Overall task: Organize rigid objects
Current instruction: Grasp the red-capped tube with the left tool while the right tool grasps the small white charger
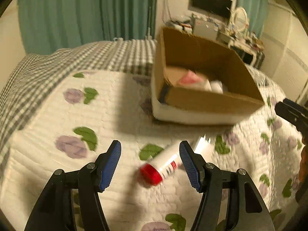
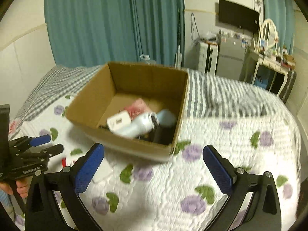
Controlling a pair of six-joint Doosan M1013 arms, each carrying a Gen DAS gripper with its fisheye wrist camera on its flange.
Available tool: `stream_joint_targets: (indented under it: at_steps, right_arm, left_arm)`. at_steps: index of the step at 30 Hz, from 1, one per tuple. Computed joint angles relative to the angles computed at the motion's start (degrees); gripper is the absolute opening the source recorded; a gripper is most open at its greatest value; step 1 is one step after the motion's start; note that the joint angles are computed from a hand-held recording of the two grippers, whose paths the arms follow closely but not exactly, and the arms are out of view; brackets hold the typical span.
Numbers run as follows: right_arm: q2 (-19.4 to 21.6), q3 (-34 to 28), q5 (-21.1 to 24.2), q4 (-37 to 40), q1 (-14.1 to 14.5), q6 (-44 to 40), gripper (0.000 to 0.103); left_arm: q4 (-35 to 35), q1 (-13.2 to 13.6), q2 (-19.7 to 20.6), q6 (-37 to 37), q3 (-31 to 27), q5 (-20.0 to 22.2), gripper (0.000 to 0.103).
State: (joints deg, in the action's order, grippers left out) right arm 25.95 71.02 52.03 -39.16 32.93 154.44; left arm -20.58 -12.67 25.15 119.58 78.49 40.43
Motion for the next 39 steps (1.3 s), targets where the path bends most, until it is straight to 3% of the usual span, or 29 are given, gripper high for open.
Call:
stream_joint_targets:
  at_steps: [5,10,17,22,27,32,39]
  right_arm:
    - [1.8,-1.5,2.4,2.0,0.5,-4.5,0.103]
    - [2.4,-1.9,2.2,2.8,0.8,-6.5,0.103]
    - [3.6,-3.0,3.9,2.9,1.1,-7.8,0.103]
    - [4.6,-3.8,4.7,2.4,1.8,-9.1,0.103]
    - [5.7,-4.6,4.4,3.3,2.3,-10.3,0.103]
    - [7.5,-6.0,3.8,6.1,2.3,-11.2,0.103]
    - [10.9,-9.4,3.9,10.7,1.9,-11.6,0.103]
  left_arm:
    - [2.6,-1.2,1.5,2.3,-0.2,3.7,0.066]
    - [8.9,-2.5,2.3,0.0,0.4,1.5,0.066]
    - [10.5,-3.2,3.2,-0.8,-0.1,1.2,0.063]
    - [8.5,-2.9,2.3,-0.3,0.5,1.3,0.046]
    - [5.8,-1.8,1.2,-2.9,0.5,0.8,0.038]
    - [2.4,-0.6,0.0,-3.7,0.7,-1.2,0.036]
    - [4.7,-0.3,0.2,-6.6,0.2,-1.1,0.036]
